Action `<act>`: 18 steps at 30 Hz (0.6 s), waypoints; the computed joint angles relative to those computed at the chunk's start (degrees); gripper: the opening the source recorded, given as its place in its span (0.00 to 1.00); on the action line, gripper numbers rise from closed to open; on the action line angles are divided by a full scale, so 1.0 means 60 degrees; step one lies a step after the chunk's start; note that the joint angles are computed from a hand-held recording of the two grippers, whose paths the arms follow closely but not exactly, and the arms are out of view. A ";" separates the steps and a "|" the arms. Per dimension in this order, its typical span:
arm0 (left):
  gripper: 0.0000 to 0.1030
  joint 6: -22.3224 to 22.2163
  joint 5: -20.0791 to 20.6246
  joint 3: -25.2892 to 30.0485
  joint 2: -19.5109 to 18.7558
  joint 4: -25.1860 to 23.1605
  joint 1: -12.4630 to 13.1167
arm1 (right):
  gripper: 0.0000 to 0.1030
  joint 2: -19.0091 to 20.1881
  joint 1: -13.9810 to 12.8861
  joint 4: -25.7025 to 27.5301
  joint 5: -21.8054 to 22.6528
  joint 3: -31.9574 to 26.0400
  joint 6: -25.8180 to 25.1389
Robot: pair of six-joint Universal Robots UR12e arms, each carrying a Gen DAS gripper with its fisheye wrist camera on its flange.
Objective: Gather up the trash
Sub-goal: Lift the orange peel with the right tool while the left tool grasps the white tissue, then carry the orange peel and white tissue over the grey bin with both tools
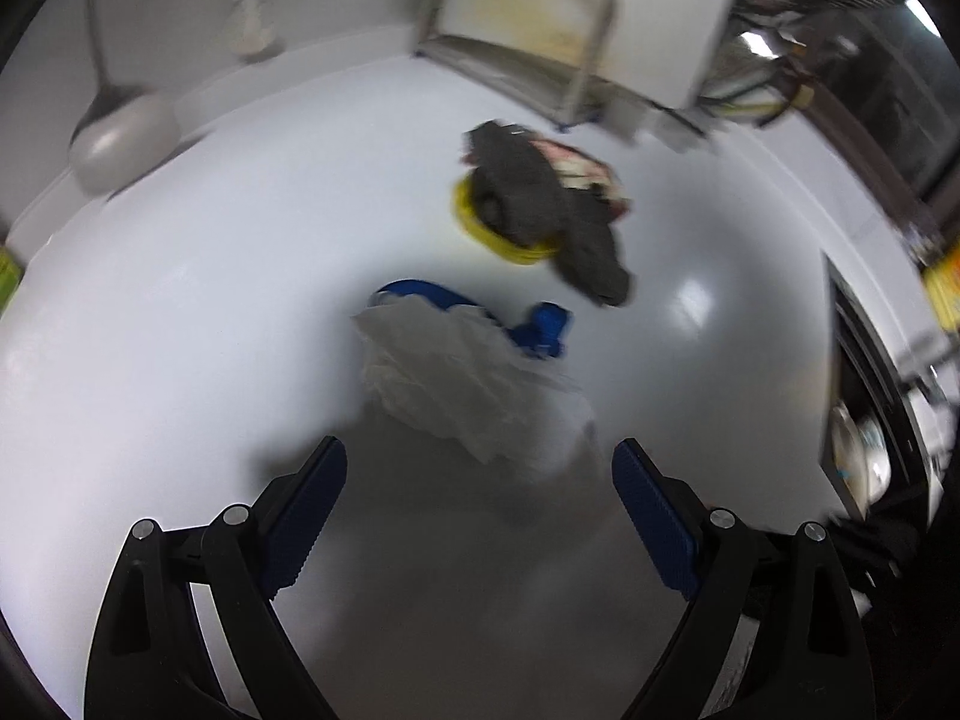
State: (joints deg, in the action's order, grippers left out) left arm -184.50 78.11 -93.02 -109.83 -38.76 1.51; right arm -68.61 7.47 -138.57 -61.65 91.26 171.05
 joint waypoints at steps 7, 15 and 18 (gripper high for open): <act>0.56 -0.0053 0.0535 0.0180 -0.0360 0.0287 -0.0174 | 0.17 -0.0471 -0.0137 0.0115 -0.0211 0.0399 -0.0267; 0.06 -0.0153 0.0192 -0.0179 -0.0018 0.0636 0.0004 | 0.17 -0.0696 -0.0295 0.0026 -0.0311 0.0628 -0.0306; 0.05 -0.0151 0.0080 -0.0385 0.0238 0.0774 0.0069 | 0.17 -0.0696 -0.0292 0.0002 -0.0176 0.0632 -0.0395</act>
State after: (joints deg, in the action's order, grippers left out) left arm -185.40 78.59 -95.33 -108.40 -34.11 1.92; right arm -72.78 5.72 -138.56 -62.71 95.05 168.68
